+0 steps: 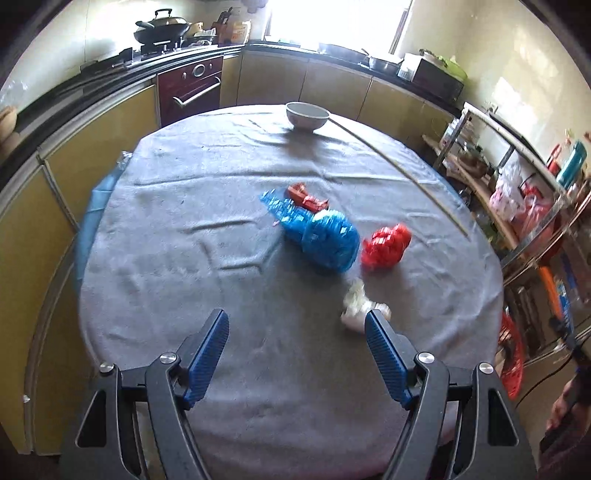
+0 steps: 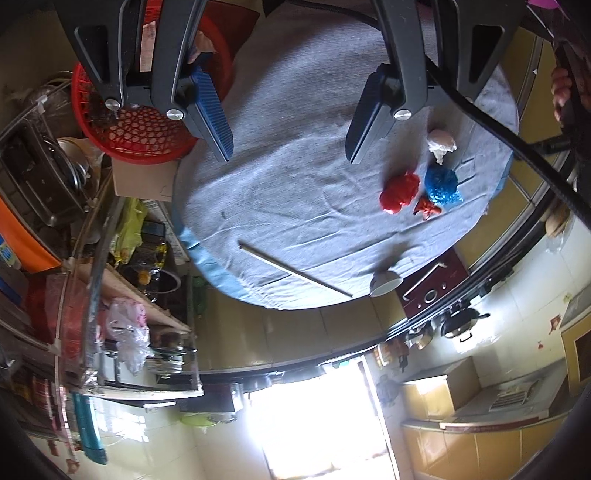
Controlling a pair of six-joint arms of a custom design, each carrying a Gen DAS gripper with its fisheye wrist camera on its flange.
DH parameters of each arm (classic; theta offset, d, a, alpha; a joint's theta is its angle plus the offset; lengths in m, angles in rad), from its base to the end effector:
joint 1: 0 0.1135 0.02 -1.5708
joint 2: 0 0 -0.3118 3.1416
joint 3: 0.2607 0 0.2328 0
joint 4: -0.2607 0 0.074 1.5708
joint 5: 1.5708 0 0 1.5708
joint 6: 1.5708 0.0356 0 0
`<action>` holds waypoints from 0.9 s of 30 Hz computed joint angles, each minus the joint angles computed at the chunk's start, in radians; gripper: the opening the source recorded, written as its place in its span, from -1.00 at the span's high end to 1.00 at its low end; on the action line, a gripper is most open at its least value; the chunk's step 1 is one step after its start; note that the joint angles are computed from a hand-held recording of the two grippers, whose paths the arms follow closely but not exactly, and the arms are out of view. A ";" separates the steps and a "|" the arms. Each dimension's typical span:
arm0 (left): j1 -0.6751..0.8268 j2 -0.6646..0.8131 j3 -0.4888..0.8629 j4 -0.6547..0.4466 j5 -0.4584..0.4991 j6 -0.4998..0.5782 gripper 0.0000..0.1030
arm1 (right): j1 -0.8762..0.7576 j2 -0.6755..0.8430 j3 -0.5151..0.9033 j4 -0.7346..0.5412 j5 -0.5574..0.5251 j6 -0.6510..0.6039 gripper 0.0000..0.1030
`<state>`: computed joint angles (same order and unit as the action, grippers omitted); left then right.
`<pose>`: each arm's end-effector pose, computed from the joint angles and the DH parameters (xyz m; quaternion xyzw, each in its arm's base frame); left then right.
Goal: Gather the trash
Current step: 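Bring both open tools back over the bags on the table, then grasp blue plastic bag with left tool while right tool grasps red bag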
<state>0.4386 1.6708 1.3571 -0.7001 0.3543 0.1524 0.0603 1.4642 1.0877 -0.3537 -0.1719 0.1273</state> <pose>0.3134 0.1334 0.3203 -0.0870 0.9437 -0.0833 0.3082 0.2984 0.0241 0.3239 -0.0045 0.9103 0.1161 0.3974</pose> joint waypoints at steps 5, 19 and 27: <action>-0.060 0.111 0.131 -0.022 -0.007 -0.060 -0.50 | 0.030 0.035 0.010 0.005 0.001 0.002 -0.30; -0.195 0.473 0.505 -0.125 -0.062 -0.160 0.06 | 0.045 0.098 0.046 -0.007 -0.014 0.035 -0.30; -0.134 0.403 0.412 -0.071 -0.022 -0.129 0.82 | 0.125 0.244 0.214 -0.039 -0.069 0.063 -0.30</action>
